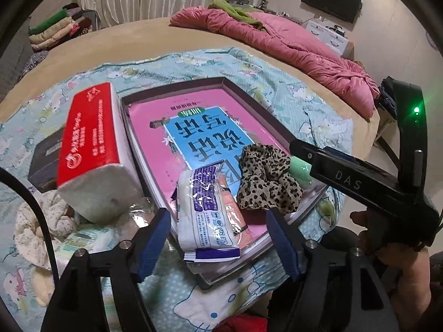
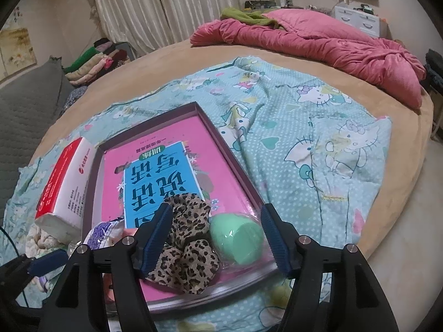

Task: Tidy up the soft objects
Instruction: 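Lower the white wipes pack into the tray and open the left gripper, then move both grippers back from the tray to the pile of soft items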

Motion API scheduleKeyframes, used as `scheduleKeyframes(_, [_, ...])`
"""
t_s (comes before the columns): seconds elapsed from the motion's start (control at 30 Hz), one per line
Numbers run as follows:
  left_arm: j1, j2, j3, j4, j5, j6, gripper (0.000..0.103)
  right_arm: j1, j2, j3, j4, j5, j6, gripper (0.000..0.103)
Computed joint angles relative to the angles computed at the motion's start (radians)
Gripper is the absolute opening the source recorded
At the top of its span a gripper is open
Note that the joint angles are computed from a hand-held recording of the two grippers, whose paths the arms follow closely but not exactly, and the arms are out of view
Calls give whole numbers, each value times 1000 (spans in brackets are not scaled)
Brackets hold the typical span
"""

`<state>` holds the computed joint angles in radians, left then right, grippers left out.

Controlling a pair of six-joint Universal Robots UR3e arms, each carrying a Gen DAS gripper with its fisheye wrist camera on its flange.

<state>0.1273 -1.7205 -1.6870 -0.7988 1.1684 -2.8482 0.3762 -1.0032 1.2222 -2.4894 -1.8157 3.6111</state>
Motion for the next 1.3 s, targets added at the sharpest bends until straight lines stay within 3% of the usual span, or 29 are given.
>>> scheduleKeyframes(0.33, [34, 73, -32, 15, -11, -3, 85, 33, -3, -39, 30, -75, 1, 75])
scheduleKeyframes(0.87, [82, 162, -38, -43, 54, 11, 87, 107, -5, -131, 77, -148, -9, 76])
scheduleKeyframes(1.07, [122, 201, -47, -66, 46, 17, 87, 145, -20, -131, 43, -198, -28, 76])
scheduleKeyframes(1.3, [165, 239, -55, -97, 35, 37, 87, 178, -2, -204, 100, -200, -44, 76])
